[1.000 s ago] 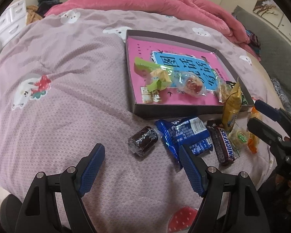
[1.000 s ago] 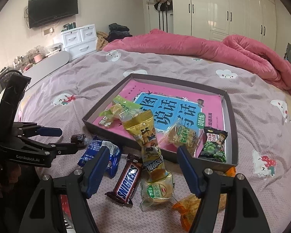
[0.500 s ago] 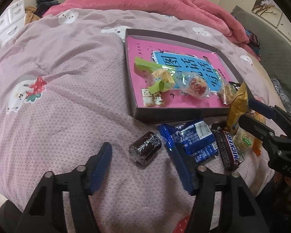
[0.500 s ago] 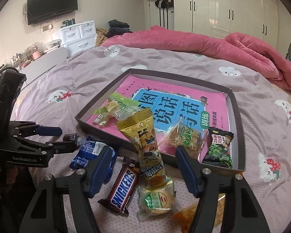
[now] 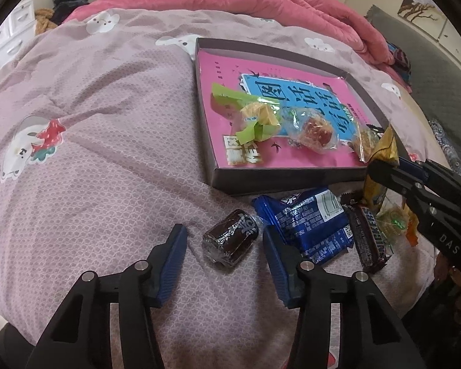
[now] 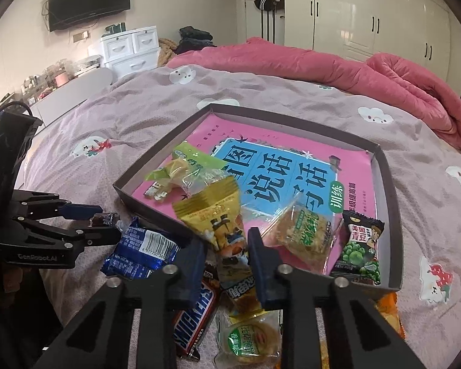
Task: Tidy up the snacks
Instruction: 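Grasp the black-wrapped round candy with the left tool while the right grasps the yellow snack bag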
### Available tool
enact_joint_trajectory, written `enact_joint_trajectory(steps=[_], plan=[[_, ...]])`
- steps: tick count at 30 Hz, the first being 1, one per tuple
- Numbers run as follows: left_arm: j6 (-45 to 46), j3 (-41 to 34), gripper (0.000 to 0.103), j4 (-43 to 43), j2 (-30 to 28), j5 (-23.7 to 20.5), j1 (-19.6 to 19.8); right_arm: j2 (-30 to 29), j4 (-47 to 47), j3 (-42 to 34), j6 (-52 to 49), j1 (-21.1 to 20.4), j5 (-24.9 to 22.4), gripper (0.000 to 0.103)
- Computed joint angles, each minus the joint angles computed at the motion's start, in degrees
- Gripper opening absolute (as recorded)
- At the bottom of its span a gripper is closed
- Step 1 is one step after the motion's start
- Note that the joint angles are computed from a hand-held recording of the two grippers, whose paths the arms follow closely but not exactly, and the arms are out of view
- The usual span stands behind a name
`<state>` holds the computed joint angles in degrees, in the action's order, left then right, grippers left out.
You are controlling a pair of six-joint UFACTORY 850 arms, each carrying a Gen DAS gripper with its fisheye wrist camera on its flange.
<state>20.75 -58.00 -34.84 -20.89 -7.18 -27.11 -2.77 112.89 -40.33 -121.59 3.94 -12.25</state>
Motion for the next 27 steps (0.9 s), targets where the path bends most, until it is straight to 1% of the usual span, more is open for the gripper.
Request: enact_joint_trajectory(steps=[2, 4, 6, 8, 10, 14, 21, 24, 26, 27], plan=[[0.08, -0.09, 0.049, 0.11, -0.17, 0.08, -0.02, -0.01, -3.13, -0.04, 3.49, -0.47, -1.05, 0.018], [-0.16, -0.25, 0.048, 0.60, -0.40, 0.20, -0.06, 0.13, -4.40, 0.07, 5.13, -0.93, -1.92, 0.017], [0.44, -0.36, 0.044, 0.24, -0.56, 0.53, -0.10, 0.27, -5.98, 0.09, 7.28, -1.52, -3.04, 0.017], [-1.35, -0.46, 0.038, 2.44, -0.70, 0.84, -0.21, 0.56, -6.69, 0.22, 8.47, -1.98, -3.84, 0.016], [-5.88, -0.65, 0.037, 7.36, -0.90, 1.04, -0.40, 0.97, -6.73, 0.46, 9.04, -2.51, -4.83, 0.015], [-7.43, -0.47, 0.036, 9.37, -0.80, 1.69, -0.62, 1.35, -6.68, 0.60, 9.92, -3.23, -6.15, 0.014], [8.88, 0.86, 0.036, -8.39, 1.17, 2.61, 0.05, 2.76, -5.25, 1.23, 10.30, -5.18, -9.44, 0.014], [8.92, 1.44, 0.036, -9.05, 2.23, 2.91, 0.06, 3.30, -4.14, 1.36, 10.06, -6.05, -10.74, 0.014], [6.32, 1.80, 0.036, -6.87, 2.95, 3.22, -0.19, 3.59, -3.66, 1.43, 10.08, -6.60, -11.59, 0.013], [7.96, 2.00, 0.036, -8.71, 3.41, 3.38, -0.29, 3.74, -3.66, 1.48, 10.48, -7.00, -12.23, 0.013]])
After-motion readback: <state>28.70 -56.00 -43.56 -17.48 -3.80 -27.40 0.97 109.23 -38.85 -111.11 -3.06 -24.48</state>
